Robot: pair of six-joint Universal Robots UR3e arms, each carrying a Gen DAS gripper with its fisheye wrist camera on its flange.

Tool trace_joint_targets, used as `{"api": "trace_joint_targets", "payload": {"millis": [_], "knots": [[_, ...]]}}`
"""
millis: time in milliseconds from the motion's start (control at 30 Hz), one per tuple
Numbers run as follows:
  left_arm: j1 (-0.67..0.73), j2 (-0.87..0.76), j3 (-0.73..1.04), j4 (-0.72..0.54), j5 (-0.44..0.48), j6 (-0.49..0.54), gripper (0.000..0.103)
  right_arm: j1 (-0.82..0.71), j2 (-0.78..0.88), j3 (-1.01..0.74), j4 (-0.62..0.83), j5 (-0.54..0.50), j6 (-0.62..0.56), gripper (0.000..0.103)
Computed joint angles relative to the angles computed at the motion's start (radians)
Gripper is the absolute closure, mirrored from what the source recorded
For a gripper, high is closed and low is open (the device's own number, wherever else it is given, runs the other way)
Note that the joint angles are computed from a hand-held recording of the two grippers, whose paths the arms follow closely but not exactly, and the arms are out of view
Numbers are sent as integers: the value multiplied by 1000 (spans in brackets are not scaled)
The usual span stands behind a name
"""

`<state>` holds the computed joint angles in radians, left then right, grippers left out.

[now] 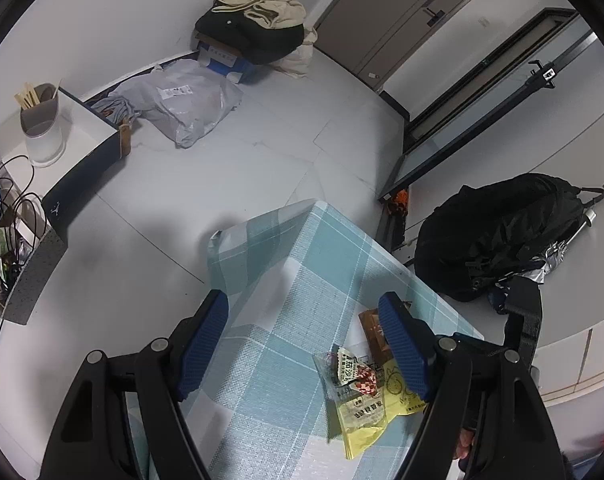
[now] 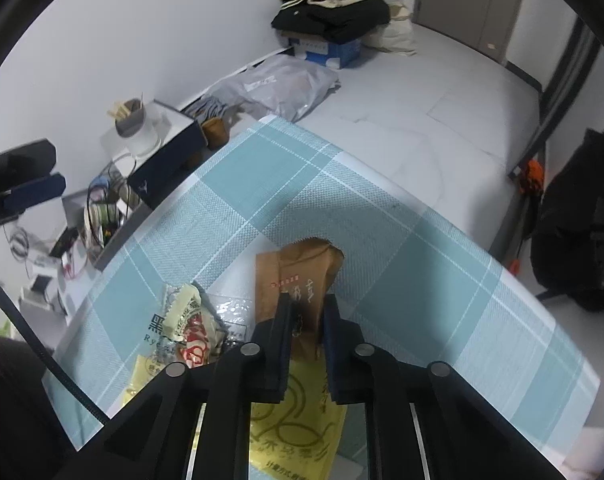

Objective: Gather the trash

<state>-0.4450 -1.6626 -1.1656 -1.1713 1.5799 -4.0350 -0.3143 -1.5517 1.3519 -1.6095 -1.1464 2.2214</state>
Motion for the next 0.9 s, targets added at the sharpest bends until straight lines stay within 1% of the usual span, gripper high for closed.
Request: {"api": "trace_joint_targets", "payload": {"millis": [33, 100, 167, 267, 367, 467, 600, 633, 667, 767, 800, 867, 900], "knots": [[-4, -3, 6, -4, 4, 3, 28, -9, -3, -2, 8, 10, 1, 98], [-10, -8, 14, -4, 6, 9, 28, -50, -22, -15, 47, 61, 22, 99], [-18, -21, 31, -12, 10, 18, 28, -109, -50, -27, 111, 125, 20, 99], [-25, -36, 44, -14, 2, 34, 28, -209, -117, -24, 205, 202, -21, 99], [-21, -61, 64, -26, -57, 67, 28, -312, -178, -31, 331, 256, -75, 99], [-43, -121, 138, -73, -88, 114, 28, -466, -241, -58, 543, 312, -185, 99], [-75, -195, 239, -138, -106, 156, 28, -622, -270, -137, 775, 325, -297, 99], [-84, -220, 267, -153, -114, 169, 28, -658, -275, -152, 815, 331, -327, 99], [-90, -238, 294, -174, -113, 178, 28, -722, -290, -177, 890, 343, -384, 99], [-128, -324, 437, -284, -44, 191, 28, -874, -301, -249, 1102, 350, -547, 99], [-135, -351, 478, -309, -40, 200, 28, -926, -309, -264, 1164, 342, -604, 99], [-146, -388, 537, -348, -28, 207, 28, -985, -318, -276, 1241, 320, -668, 99], [-147, -406, 564, -369, -28, 210, 28, -992, -320, -275, 1249, 311, -678, 99]]}}
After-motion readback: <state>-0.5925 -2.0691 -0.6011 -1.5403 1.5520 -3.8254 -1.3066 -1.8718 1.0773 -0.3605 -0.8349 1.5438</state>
